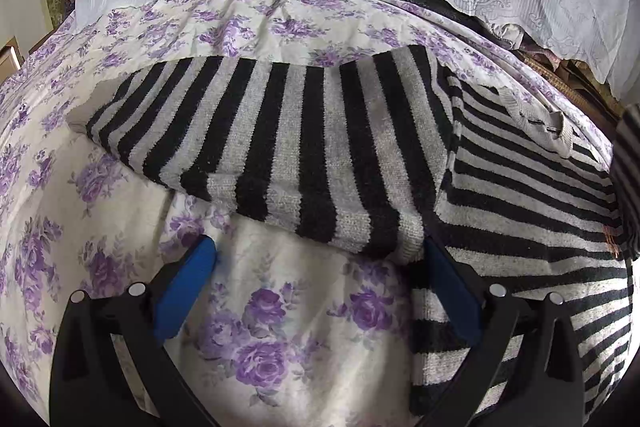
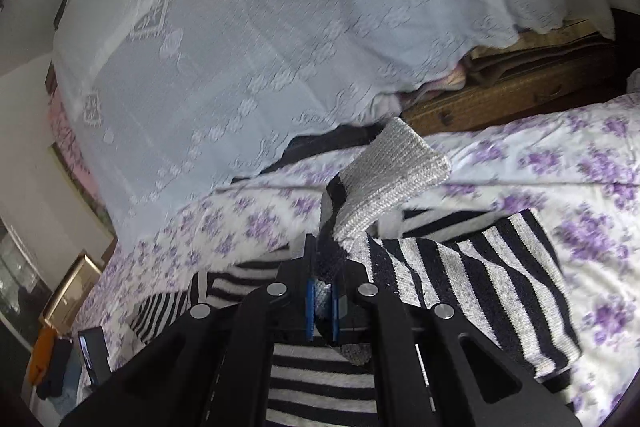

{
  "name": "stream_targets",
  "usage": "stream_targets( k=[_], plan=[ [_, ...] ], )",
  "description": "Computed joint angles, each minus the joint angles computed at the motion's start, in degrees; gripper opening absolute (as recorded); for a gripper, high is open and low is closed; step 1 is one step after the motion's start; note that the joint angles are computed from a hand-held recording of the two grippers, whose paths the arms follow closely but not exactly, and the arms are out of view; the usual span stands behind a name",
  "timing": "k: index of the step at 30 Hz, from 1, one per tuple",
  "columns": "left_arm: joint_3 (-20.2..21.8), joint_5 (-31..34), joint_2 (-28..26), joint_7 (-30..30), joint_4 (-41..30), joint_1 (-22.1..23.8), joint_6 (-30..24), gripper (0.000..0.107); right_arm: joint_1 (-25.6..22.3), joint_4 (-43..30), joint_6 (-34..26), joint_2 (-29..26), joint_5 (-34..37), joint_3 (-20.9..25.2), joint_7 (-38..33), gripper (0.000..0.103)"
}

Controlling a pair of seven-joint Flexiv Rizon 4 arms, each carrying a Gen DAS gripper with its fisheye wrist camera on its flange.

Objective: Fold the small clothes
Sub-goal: 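Grasp the grey sleeve cuff with the right gripper and fold it across the body, then open the right gripper and withdraw it from the folded sleeve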

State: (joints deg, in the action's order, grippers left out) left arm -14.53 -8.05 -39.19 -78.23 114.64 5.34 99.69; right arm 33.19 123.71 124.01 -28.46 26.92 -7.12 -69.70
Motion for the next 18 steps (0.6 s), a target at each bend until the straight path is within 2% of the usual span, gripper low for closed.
stream_targets(
  k=[2, 5, 7, 9, 10, 11, 13, 14, 15, 18],
  plan=[
    [-0.09, 0.01, 0.05, -0.03, 0.00, 0.08, -0.08, 0.099, 1.72, -1.29, -2.02, -1.57, 0.35, -1.09, -0.38, 0.006],
    [-0.21, 0.01, -0.09, 0.02, -0.18, 0.18, -0.23, 0.099, 7.37, -2.89, -6.44, -4.43, 1.78, -6.37, -1.15, 0.007],
    [-0.43, 0.00, -0.21, 0.06, -0.24, 0.38, -0.33, 0.099, 9.58, -3.59, -10.40, -6.29, 0.39, -8.74, -0.23, 0.007],
    [-0.60, -0.02, -0.34, 0.13, -0.36, 0.52, -0.52, 0.099, 9.77, -4.11, -15.22, -7.52, -2.93, -8.98, 0.84, 0.010],
    [-0.80, -0.03, -0.38, 0.19, -0.37, 0.69, -0.64, 0.099, 10.25, -4.25, -18.04, -7.99, -4.65, -9.53, 1.29, 0.015],
    [-0.78, -0.10, -0.42, 0.20, -0.48, 0.63, -0.76, 0.099, 10.42, -3.94, -18.21, -8.36, -5.93, -9.53, 1.41, 0.018],
    [-0.93, -0.18, -0.48, 0.26, -0.55, 0.73, -0.86, 0.099, 11.35, -2.92, -17.36, -7.95, -7.95, -10.25, 1.62, 0.043],
    [-0.88, -0.21, -0.46, 0.28, -0.55, 0.68, -0.88, 0.099, 12.82, -2.05, -17.64, -7.43, -8.90, -11.62, 1.69, 0.049],
    [-0.93, -0.23, -0.48, 0.29, -0.50, 0.71, -0.83, 0.099, 14.79, -0.64, -17.55, -6.62, -10.13, -13.25, 1.13, 0.053],
    [-0.77, -0.31, -0.44, 0.30, -0.52, 0.54, -0.86, 0.099, 19.48, 4.20, -13.35, -4.20, -12.51, -16.72, -1.25, 0.055]
  ],
)
